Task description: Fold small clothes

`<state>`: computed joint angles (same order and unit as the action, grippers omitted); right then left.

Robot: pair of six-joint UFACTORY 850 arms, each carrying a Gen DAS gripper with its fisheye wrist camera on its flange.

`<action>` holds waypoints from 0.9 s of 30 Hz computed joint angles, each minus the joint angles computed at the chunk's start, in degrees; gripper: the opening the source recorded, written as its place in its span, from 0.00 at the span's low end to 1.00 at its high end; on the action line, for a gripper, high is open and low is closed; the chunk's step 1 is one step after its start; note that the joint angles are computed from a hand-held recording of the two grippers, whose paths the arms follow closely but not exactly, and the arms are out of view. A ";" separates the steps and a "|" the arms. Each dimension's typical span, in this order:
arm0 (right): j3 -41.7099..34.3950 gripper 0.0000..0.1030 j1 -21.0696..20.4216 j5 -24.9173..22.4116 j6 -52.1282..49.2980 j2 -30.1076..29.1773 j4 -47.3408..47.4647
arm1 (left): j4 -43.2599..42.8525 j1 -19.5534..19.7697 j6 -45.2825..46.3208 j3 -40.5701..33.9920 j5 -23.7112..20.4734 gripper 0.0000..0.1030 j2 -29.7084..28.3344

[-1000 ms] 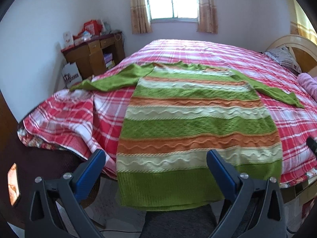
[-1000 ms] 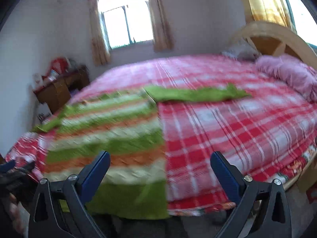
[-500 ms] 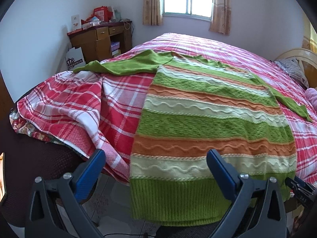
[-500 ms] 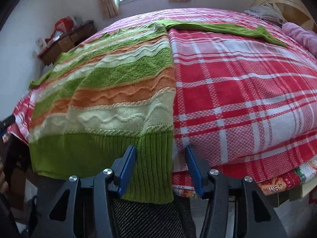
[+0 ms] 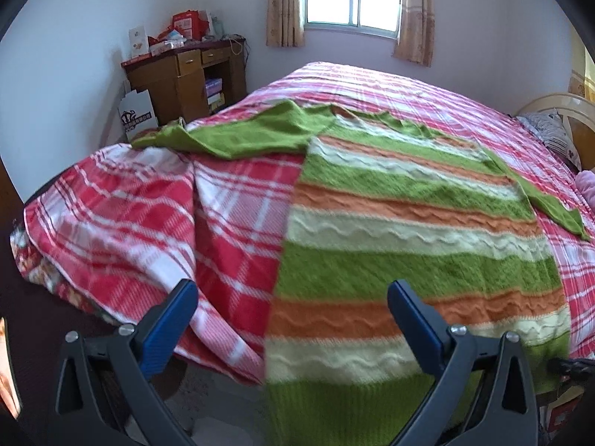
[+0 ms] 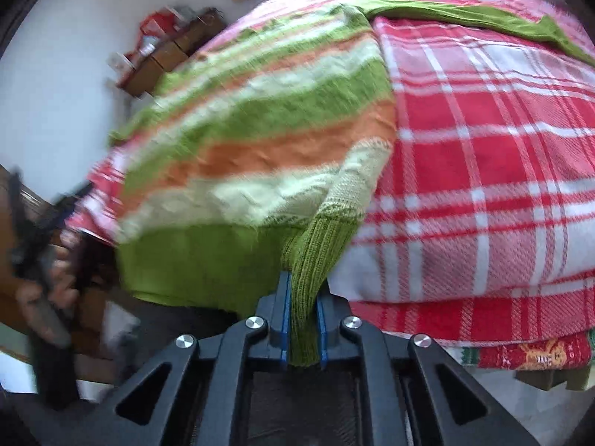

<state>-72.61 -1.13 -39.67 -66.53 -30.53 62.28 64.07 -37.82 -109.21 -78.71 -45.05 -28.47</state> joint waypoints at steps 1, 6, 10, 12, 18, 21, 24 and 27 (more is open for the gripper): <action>-1.15 0.10 -0.41 -2.10 0.49 -0.26 -0.40 | 0.24 0.56 0.26 0.20 0.01 1.00 0.45; -12.05 0.09 -2.07 -15.77 4.04 -4.12 0.48 | 0.71 3.31 1.74 0.49 1.30 1.00 1.94; -23.53 0.09 -0.36 -18.05 8.85 -9.90 1.02 | 0.53 5.05 2.79 -0.13 1.44 1.00 2.38; -31.13 0.09 0.78 -17.76 12.98 -14.51 0.30 | 0.75 5.91 3.45 -0.29 2.44 1.00 2.57; -48.53 0.09 2.66 -10.38 25.95 -26.66 -2.18 | 3.94 8.30 2.73 1.39 10.51 1.00 4.29; -54.29 0.09 3.49 -7.40 31.64 -30.99 -7.41 | 6.26 8.85 2.84 2.87 15.20 1.00 5.24; -54.41 0.09 3.63 -6.26 31.52 -31.85 -6.49 | 7.49 9.24 3.35 4.51 21.71 1.00 5.55; -53.00 0.09 3.93 -4.89 30.56 -30.87 -7.35 | 13.25 8.92 -1.06 5.98 29.22 1.00 4.93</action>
<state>-125.61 2.81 -44.56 -35.97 -61.41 54.93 77.32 -28.90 -110.27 -72.73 -15.83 -23.54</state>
